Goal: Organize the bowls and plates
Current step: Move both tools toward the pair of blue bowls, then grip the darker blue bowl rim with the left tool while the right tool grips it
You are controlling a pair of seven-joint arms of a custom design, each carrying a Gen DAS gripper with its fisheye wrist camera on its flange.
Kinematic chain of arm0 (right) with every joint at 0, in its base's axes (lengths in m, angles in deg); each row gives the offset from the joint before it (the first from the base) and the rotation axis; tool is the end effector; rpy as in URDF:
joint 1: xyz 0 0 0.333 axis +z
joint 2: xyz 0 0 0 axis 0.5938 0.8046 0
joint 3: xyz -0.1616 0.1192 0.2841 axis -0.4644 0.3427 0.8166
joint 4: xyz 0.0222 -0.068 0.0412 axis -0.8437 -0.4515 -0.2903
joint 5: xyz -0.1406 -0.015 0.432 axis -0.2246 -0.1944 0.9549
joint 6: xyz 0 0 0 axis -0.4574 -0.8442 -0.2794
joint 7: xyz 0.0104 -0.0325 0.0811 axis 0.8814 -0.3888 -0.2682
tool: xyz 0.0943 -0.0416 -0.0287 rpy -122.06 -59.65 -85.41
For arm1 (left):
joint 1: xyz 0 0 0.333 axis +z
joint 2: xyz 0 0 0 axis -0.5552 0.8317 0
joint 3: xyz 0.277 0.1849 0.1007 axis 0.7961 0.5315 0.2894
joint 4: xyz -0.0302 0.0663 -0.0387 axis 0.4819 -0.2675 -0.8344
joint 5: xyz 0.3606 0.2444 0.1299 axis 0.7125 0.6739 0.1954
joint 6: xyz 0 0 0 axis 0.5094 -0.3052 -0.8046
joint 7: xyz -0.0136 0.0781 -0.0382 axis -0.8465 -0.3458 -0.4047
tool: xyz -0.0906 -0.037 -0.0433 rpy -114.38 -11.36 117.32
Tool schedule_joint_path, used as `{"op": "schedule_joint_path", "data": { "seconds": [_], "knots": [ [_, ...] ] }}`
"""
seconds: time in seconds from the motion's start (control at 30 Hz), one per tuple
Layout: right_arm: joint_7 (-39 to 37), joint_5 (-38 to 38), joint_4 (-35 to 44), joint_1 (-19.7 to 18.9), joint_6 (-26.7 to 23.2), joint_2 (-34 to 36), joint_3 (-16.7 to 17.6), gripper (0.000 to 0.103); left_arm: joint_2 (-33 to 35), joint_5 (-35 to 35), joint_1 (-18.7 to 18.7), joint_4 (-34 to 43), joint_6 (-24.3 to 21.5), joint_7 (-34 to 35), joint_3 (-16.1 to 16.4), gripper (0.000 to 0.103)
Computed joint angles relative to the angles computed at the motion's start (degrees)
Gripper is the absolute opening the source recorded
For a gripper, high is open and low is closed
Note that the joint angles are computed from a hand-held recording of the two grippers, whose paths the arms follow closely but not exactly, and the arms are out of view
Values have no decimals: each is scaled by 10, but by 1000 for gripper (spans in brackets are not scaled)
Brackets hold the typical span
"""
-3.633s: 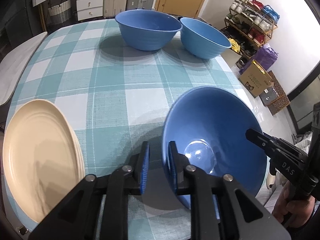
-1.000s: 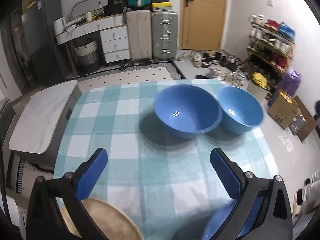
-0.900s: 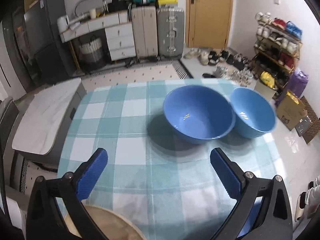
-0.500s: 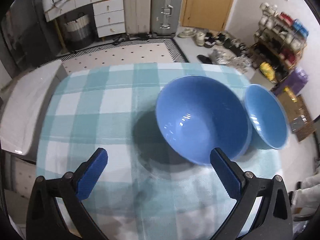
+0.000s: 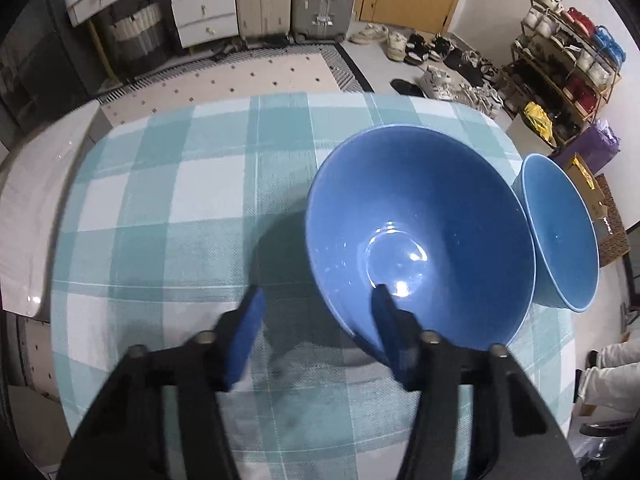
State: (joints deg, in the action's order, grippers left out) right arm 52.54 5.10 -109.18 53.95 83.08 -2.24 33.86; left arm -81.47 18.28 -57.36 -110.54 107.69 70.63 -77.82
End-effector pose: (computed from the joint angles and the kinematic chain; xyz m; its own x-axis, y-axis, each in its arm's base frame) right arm 0.4158 0.1495 0.5879 0.4838 -0.8453 -0.2267 -0.6527 -0.1759 -0.7369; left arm 0.4492 -0.3879 0.5124 0.1679 -0.9804 0.1031 -0.9035 -0.1949 -0.3817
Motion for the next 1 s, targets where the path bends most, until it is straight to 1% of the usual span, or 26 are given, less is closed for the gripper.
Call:
{"op": "schedule_joint_path", "data": {
  "seconds": [0.03, 0.07, 0.1, 0.13, 0.17, 0.2, 0.3, 0.43, 0.73, 0.9, 1.0],
  "knots": [
    [0, 0, -1, 0, -1, -1, -1, 102, 1, -7, 0, -1, 4, 2, 2, 39],
    [0, -1, -3, -1, -2, -1, -1, 102, 0, -22, 0, -5, 12, 11, 6, 36],
    [3, -3, -4, -3, -3, -2, 0, 102, 1, -33, 0, -7, 18, 18, 8, 30],
    [4, -4, -5, -4, -4, -2, 0, 102, 5, -40, 0, -1, 4, 23, 8, 21],
    [6, -5, -5, -5, -6, -3, 0, 102, 9, -40, 1, 5, -8, 22, 7, 14],
    [6, -5, -6, -5, -8, -3, -1, 102, 12, -34, 2, 10, -19, 17, 5, 13],
    [9, -7, -8, -6, -16, -7, -1, 102, 13, -21, 1, 16, -25, 22, 0, 11],
    [14, -12, -9, -10, -25, -10, 1, 102, 14, -12, -2, 22, -37, 28, -3, 11],
    [24, -18, -7, -15, -40, -7, 3, 102, 4, -24, -4, 13, -36, 40, -1, 11],
    [31, -25, 0, -20, -47, 0, 3, 102, 0, -24, -10, 14, -54, 54, -5, 11],
    [34, -30, 3, -22, -49, 3, 5, 102, -8, -33, -14, 7, -52, 61, -5, 11]
  ]
}}
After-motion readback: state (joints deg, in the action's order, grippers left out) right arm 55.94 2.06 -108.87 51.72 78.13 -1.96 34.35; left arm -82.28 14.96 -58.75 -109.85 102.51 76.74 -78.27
